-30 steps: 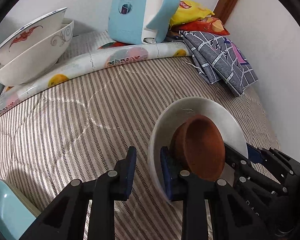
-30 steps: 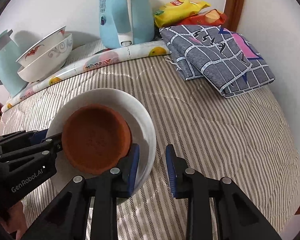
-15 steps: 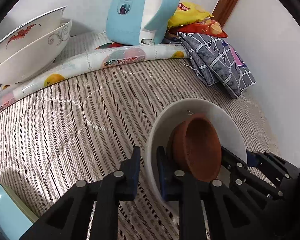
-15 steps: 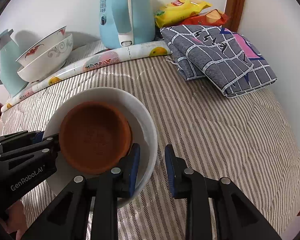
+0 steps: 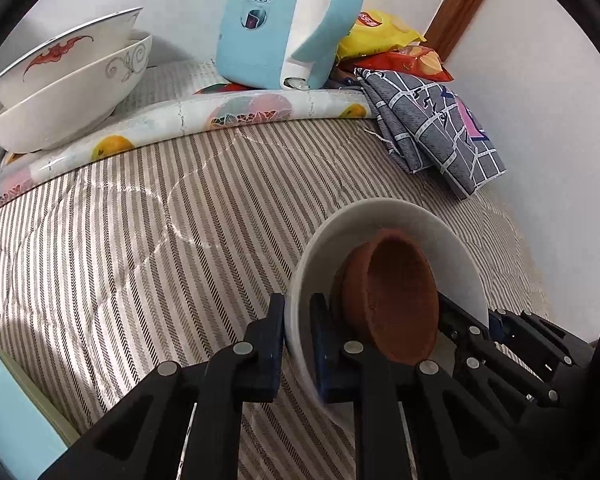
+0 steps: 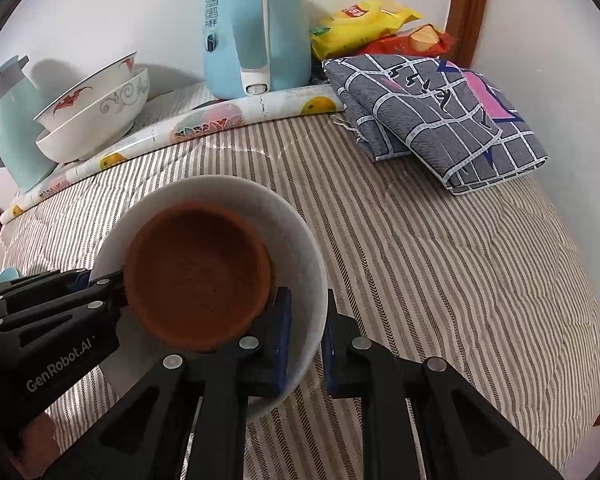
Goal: Organize plates and bowls
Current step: 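Lift the white bowl with both grippers and carry it over the plate stack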
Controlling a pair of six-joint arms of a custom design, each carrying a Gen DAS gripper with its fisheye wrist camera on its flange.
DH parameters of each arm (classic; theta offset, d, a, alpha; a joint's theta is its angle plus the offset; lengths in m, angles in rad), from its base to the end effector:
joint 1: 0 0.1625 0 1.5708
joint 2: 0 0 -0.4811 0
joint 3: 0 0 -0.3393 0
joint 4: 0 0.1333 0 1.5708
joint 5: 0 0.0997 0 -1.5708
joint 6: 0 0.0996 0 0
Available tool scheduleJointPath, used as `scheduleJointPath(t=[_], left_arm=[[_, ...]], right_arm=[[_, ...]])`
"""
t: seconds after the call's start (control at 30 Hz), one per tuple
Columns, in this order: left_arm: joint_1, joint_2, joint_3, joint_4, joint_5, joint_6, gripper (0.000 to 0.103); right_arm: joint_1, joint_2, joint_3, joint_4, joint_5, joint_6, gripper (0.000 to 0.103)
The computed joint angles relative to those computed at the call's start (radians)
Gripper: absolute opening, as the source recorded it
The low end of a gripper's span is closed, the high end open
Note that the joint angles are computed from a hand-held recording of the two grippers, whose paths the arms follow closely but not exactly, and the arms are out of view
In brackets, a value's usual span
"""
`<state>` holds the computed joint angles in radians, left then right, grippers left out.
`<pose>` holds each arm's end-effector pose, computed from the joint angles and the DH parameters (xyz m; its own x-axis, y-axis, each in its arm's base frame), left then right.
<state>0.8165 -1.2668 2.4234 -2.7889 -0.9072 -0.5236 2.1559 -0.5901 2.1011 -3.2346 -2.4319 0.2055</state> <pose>-0.1217 -0.4138 0.2387 -0.8614 0.0796 -0.5017 0.2919 0.8859 -0.3606 0.3400 -0.4086 0.0425 -0.7056 -0.0899 0.7029 -0.4105 0.8604 -0.3020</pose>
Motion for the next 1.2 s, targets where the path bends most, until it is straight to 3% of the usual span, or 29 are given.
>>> scheduleJointPath(t=[0.5, 1.2], left_arm=[[-0.019, -0.049, 0.027, 0.038, 0.001, -0.035, 0.013], [-0.083, -0.241, 0.053, 0.19, 0.045, -0.101, 0.013]], right_arm=[[0.023, 0.0, 0.013, 0.023, 0.007, 0.056, 0.012], [0.12, 0.009, -0.029, 0.08, 0.003, 0.102, 0.012]])
